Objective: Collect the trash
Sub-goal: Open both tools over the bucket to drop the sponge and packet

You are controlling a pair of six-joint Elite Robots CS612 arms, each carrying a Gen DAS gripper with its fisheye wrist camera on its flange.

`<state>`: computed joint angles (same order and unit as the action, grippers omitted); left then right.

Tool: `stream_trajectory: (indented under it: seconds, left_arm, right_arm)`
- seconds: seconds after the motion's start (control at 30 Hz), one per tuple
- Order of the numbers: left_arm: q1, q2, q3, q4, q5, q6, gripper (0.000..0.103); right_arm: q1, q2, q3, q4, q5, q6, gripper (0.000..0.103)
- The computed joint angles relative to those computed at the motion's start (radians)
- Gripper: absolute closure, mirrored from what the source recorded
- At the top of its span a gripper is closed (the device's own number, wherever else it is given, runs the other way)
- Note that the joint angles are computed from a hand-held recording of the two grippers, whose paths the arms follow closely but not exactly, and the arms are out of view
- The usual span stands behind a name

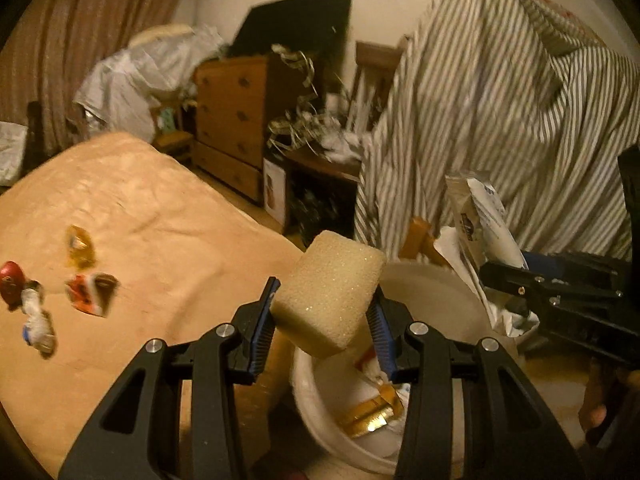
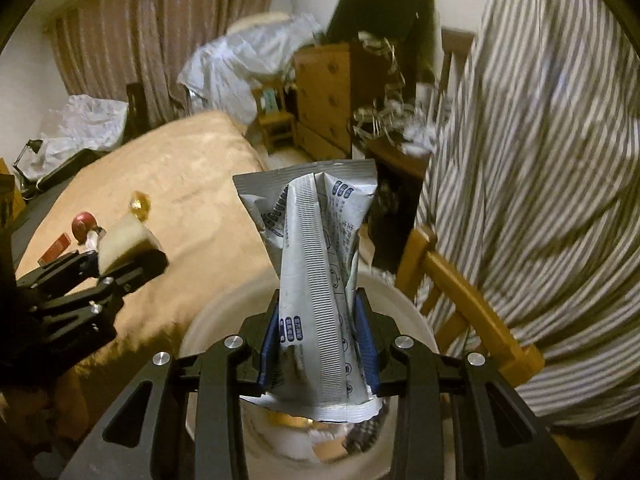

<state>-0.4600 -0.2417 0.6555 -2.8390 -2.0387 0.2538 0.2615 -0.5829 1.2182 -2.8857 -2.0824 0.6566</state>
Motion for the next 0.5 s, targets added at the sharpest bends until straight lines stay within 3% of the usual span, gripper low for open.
stream_trajectory:
  seconds: [0.23, 0.5]
  left_arm:
    - [-0.012, 0.02, -0.021, 0.098, 0.015, 0.053, 0.061]
    - [-0.015, 0.024, -0.029, 0.112, 0.018, 0.061, 0.061]
  right_arm:
    - [-0.019, 0.015, 0.01, 0.039, 0.072, 0.04, 0.068]
    - [-0.018, 0.032, -0.005, 0.049, 0.084, 0.056, 0.068]
